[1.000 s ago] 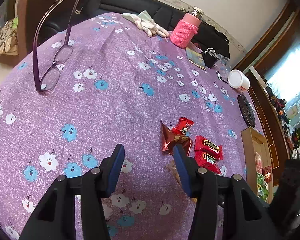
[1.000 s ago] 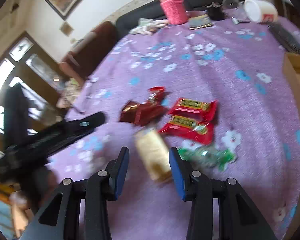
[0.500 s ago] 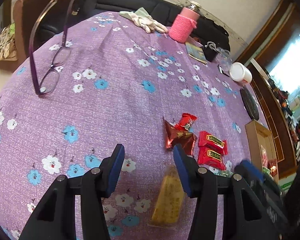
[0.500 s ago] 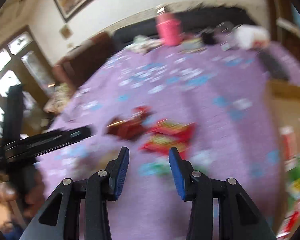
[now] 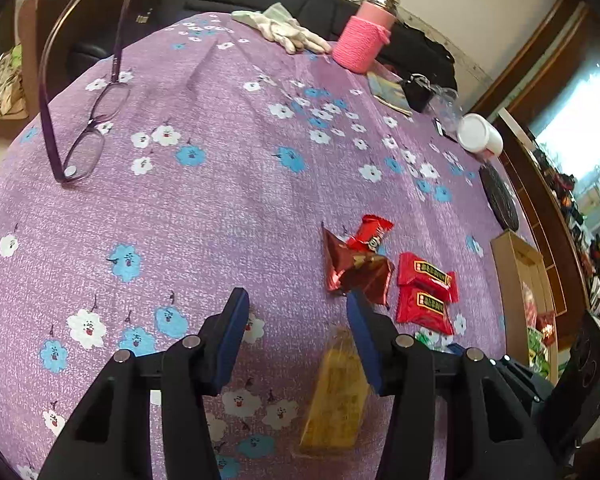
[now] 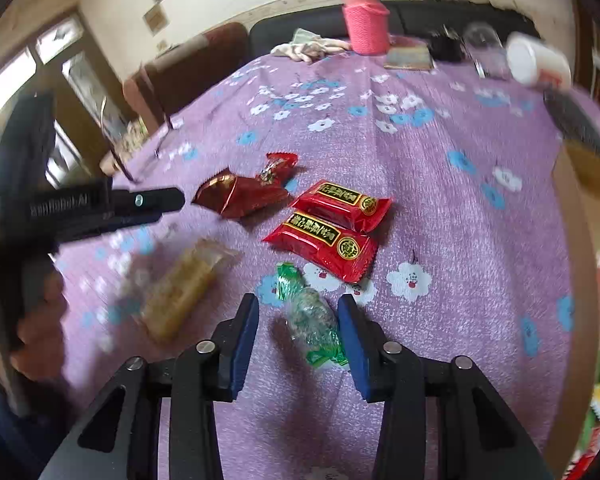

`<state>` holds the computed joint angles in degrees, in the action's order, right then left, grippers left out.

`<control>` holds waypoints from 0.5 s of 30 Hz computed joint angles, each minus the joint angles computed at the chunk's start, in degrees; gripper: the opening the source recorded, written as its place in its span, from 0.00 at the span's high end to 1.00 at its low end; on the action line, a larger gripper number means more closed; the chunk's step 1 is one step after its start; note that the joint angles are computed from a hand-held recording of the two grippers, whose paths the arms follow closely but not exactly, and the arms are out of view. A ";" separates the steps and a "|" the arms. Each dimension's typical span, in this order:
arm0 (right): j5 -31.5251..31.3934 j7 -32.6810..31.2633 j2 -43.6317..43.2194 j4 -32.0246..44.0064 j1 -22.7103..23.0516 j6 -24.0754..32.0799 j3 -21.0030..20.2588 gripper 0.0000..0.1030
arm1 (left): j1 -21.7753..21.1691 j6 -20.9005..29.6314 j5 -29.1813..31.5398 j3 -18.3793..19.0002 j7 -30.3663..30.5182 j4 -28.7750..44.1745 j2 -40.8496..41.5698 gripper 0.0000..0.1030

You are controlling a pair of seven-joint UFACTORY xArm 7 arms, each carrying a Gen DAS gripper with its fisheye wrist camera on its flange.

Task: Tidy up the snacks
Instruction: 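Grasp the yellow cake packet with the left tool while the right tool grasps the green candy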

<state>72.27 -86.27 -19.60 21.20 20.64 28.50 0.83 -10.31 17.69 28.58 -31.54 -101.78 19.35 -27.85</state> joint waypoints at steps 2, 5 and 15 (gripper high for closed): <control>0.02 -0.29 0.22 0.18 -0.17 -0.45 -0.11 0.77 | -0.95 2.28 0.21 -0.30 1.19 1.07 0.00 0.52; -1.14 0.32 0.83 0.85 -0.54 0.56 -0.30 0.77 | -3.66 2.78 -0.25 0.66 2.78 1.08 -0.90 0.48; 1.31 0.83 -1.47 1.01 -2.41 3.32 -2.34 0.77 | -8.61 14.31 5.31 -2.79 7.81 9.81 9.84 0.30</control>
<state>73.57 -85.44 -21.07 22.21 18.23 31.82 -1.51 -18.92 32.00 33.88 -34.33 -93.96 29.16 -18.01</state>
